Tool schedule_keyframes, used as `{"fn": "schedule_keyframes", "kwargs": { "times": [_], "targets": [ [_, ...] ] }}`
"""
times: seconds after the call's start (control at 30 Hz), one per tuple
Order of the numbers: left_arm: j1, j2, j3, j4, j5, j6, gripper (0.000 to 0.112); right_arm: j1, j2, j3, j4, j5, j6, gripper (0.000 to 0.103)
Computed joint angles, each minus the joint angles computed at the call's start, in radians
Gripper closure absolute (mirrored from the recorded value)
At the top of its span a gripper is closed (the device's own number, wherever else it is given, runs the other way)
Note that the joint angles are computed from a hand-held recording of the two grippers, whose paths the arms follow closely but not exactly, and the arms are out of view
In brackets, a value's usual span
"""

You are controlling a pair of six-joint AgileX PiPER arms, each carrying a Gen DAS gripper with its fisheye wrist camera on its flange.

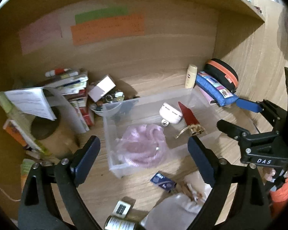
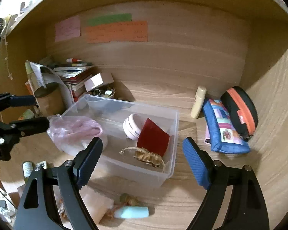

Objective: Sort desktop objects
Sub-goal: 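Grasp the white lidded tub with right tool while left tool grasps white drawstring bag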

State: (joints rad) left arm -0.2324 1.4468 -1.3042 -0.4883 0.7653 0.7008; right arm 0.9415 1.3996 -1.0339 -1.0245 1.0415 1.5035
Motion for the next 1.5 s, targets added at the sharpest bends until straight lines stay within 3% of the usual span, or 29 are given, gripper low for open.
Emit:
{"fn": "schedule_keyframes", "kwargs": {
  "times": [0.3, 0.5, 0.8, 1.07, 1.2, 1.37, 1.5],
  "targets": [
    [0.112, -0.094, 0.118, -0.015, 0.023, 0.046, 0.017, 0.121, -0.01, 0.017, 0.007, 0.081, 0.058, 0.011],
    [0.141, -0.126, 0.228, -0.009, 0.048, 0.078, 0.017, 0.14, 0.045, 0.032, 0.056, 0.018, 0.082, 0.01],
    [0.135, -0.27, 0.411, -0.023, 0.034, 0.172, 0.017, 0.068, 0.127, 0.062, 0.157, -0.186, 0.08, 0.01],
    [0.107, -0.302, 0.48, -0.016, 0.028, 0.211, 0.017, -0.117, 0.117, 0.126, 0.34, -0.493, -0.052, 0.012],
    [0.043, -0.287, 0.487, 0.025, -0.009, 0.178, 0.015, -0.178, 0.122, 0.142, 0.48, -0.608, -0.186, 0.034],
    [-0.044, -0.233, 0.48, 0.082, -0.043, 0.122, 0.015, -0.146, 0.098, 0.147, 0.416, -0.58, -0.126, 0.037],
    [-0.114, -0.179, 0.47, 0.121, -0.068, 0.082, 0.015, -0.088, 0.042, 0.164, 0.291, -0.509, -0.024, 0.038]
  ]
}}
